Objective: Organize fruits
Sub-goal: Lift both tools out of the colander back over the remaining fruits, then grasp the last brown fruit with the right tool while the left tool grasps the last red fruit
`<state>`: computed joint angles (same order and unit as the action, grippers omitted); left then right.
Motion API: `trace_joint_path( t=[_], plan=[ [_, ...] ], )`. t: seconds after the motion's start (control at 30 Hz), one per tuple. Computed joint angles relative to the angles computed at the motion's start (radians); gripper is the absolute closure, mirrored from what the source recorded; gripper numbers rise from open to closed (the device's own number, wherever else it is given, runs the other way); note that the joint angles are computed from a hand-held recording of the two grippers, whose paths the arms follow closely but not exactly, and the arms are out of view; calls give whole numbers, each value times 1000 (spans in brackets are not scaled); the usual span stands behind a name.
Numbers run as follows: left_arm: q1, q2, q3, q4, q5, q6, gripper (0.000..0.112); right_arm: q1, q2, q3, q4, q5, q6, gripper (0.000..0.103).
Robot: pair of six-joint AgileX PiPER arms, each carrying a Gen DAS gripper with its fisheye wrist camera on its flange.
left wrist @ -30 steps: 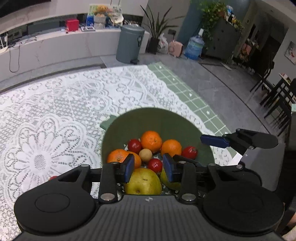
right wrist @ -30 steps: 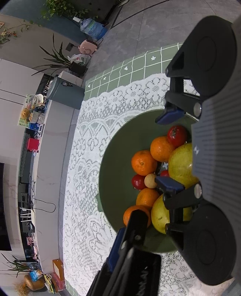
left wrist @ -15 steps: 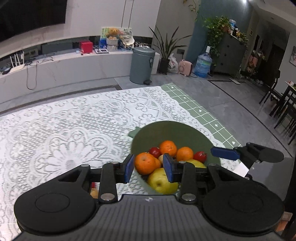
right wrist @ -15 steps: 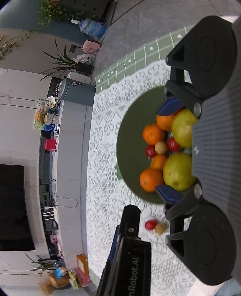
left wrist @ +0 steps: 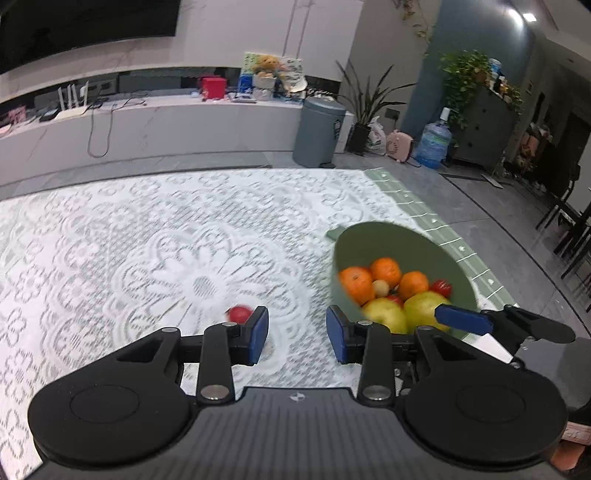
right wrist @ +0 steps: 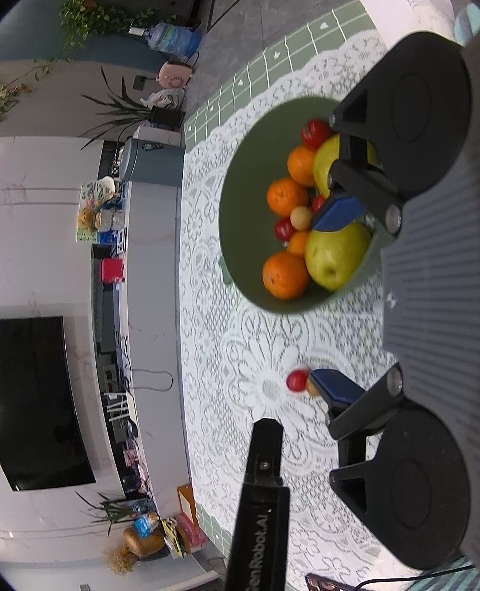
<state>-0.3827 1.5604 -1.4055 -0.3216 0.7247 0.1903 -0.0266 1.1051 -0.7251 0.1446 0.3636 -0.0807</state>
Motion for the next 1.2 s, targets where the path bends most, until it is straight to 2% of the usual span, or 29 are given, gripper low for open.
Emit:
trace_joint_path(
  t=[0.13, 0.33, 0.43, 0.57, 0.63, 0.77, 0.83, 0.93, 1.1, 1.2],
  plan=[
    [41, -29, 82, -32, -27, 38, 69, 89, 5, 25, -169, -23, 174, 26],
    [73, -67, 201, -22, -94, 50, 69, 209, 21, 73, -462, -59, 412, 35],
    [94, -66, 229, -30, -112, 54, 69, 269, 48, 88, -659, -75, 575, 43],
    [110, -55, 242, -38, -128, 67, 69, 311, 90, 91, -819, -92, 689, 53],
    [115, -46, 240, -43, -129, 74, 69, 313, 116, 85, -853, -110, 708, 54],
    [129, -23, 231, -71, -125, 91, 69, 332, 170, 74, -1059, -126, 892, 54],
    [143, -7, 221, -103, -115, 110, 69, 331, 199, 60, -1095, -135, 911, 54],
    [162, 21, 194, -133, -77, 126, 69, 318, 245, 31, -1033, -161, 839, 59],
    [171, 62, 155, -102, -53, 93, 69, 301, 312, -14, -1042, -177, 849, 60],
    [178, 79, 142, -108, -60, 84, 69, 284, 350, -49, -917, -191, 729, 61]
  ],
)
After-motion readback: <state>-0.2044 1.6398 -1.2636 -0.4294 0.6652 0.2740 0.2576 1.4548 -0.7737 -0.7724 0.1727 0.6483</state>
